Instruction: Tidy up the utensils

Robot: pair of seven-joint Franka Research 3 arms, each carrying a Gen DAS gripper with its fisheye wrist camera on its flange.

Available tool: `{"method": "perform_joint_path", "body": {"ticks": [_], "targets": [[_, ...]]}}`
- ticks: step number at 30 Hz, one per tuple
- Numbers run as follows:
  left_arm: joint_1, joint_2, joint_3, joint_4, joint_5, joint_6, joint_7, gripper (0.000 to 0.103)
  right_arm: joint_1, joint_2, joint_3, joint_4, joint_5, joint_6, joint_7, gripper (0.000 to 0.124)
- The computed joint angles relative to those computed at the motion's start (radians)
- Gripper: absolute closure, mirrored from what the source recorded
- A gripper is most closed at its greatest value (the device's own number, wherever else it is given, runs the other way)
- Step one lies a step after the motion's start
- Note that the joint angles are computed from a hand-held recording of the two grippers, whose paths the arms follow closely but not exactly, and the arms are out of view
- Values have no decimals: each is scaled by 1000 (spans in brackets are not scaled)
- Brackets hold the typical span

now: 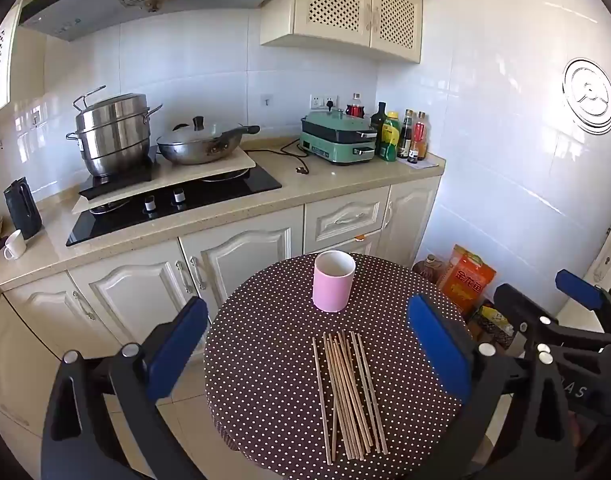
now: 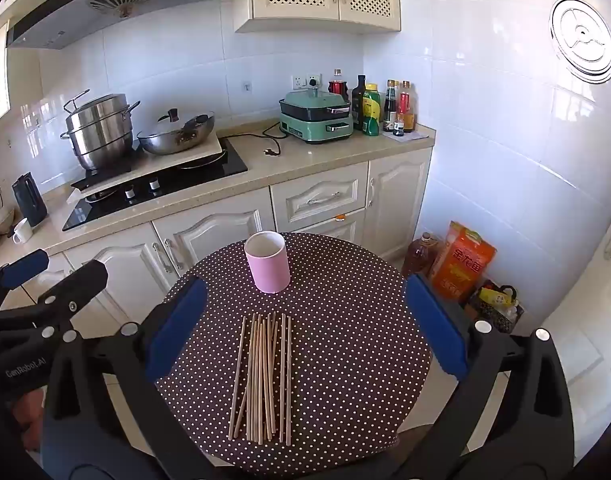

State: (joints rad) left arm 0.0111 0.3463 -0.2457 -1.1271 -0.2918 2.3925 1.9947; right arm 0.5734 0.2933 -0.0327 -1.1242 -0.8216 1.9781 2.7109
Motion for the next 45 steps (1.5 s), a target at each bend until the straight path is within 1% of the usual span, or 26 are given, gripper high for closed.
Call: {"method": "perform_joint_path", "body": {"ticks": [8,9,11,14,18,19,45], "targets": [[8,-26,2,-33,-15,6,-1,4,7,4,2,1,1,-4,1,27],[9,-32,3,-41,-17,8,-1,4,4,-16,1,-29,1,10,11,27],[11,-45,6,-58,-22,15,1,4,-1,-7,5,-21,3,11,11,27],[-2,-4,11,2,3,-9,-19,4,3,-2,5,-14,2,6,12,27],[2,-1,6,5,3,-10,-17,4,11,2,4,-6,-6,-4,16,27],[2,1,6,10,3,-13,-18,4,2,11,3,11,7,-3,0,27],[-4,32,-3,60,14,-29,-30,4,-1,-11,2,-15,3,-7,3,27]]}}
